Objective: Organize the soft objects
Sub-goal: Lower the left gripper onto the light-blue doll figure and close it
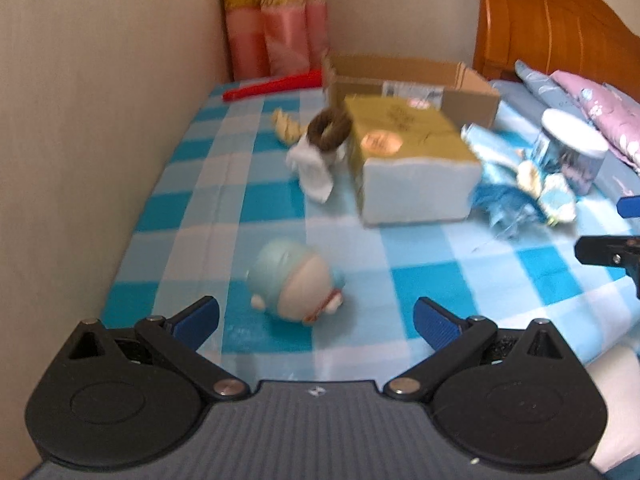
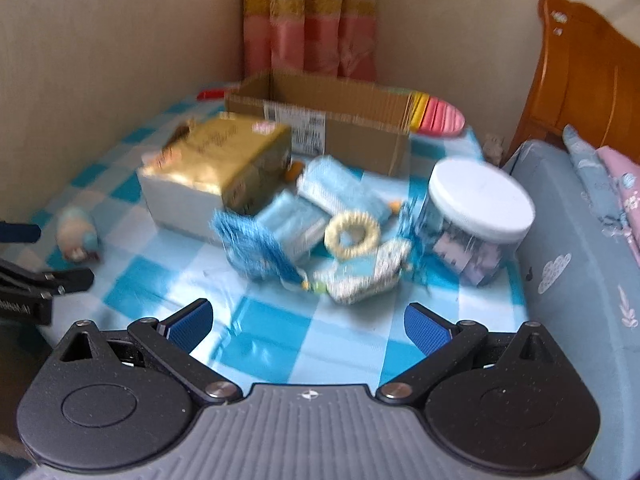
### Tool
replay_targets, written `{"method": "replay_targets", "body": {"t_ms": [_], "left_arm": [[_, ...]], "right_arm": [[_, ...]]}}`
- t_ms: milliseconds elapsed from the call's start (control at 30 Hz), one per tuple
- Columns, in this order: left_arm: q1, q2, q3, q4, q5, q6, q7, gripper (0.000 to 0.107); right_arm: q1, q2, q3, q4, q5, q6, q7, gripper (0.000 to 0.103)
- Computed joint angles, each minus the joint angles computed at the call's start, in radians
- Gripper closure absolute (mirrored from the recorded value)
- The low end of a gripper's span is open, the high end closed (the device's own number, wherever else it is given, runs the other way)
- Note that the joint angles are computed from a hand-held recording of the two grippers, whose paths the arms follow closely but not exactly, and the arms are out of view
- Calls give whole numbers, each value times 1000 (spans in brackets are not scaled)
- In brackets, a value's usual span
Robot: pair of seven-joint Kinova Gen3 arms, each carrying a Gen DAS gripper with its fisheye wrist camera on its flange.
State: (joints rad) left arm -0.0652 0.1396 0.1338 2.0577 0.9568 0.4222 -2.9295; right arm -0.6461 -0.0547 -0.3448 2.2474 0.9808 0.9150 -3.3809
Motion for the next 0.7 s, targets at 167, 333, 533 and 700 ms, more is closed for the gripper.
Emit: {"method": "replay_targets", "body": {"t_ms": [167,333,533,700], "left_arm": [[-5,42,3,-10,-28,-10,29,5],[-57,60,37,-6,63,15,-78,5],[-52,75,36,-14,113,16,-135,5],[-58,85,46,-6,193,-2,-212,5]], "right_arm": [[33,15,37,33,-10,-101,15,0],[63,18,50,69,15,-173,-9,0],[57,17,46,91,59,-173,-15,0],[47,23,35,104,96,-161,-72,0]]}}
